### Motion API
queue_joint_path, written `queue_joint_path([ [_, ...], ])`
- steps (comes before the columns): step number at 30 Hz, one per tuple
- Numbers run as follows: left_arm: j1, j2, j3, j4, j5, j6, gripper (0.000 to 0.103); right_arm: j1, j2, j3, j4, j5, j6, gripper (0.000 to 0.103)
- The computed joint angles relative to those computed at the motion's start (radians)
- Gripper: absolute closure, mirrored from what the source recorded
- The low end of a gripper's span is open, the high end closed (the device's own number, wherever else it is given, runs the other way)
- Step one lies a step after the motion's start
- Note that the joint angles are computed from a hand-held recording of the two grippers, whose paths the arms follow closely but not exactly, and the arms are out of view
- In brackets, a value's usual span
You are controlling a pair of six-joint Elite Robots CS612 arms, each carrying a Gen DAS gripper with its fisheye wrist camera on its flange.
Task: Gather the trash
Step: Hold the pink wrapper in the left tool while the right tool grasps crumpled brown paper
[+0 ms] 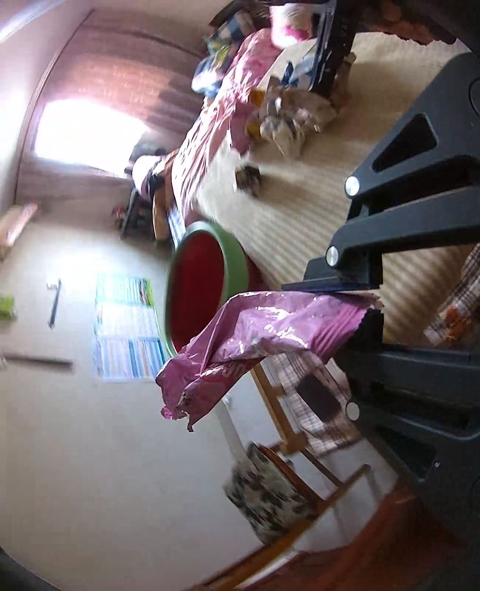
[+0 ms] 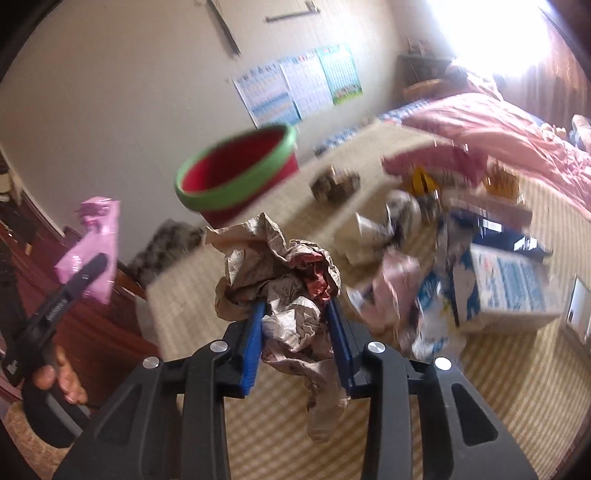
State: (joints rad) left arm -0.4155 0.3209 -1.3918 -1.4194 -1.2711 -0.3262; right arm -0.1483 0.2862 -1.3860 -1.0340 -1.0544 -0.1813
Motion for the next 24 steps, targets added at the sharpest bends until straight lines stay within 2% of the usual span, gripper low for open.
queue_joint_path([
  [6,-0.013,-0.026,0.045,-0.054,-0.057,0.053,0.098,-0.005,-0.014,0.023,-0.111,0.031,0.082,0.069],
  [13,-0.006,-0.037,0.071,-0.081,-0.113,0.094,0.098,-0.001,-0.018,0.035,-0.154,0.033,0.141,0.069],
  [19,0.019,-0.044,0.102,-0.109,-0.182,0.118,0.098,0.021,-0.021,0.052,-0.182,-0.015,0.168,0.069],
  [24,0.049,-0.061,0.157,-0.160,-0.255,0.180,0.098,0.050,-0.033,0.093,-0.256,-0.094,0.247,0.069],
])
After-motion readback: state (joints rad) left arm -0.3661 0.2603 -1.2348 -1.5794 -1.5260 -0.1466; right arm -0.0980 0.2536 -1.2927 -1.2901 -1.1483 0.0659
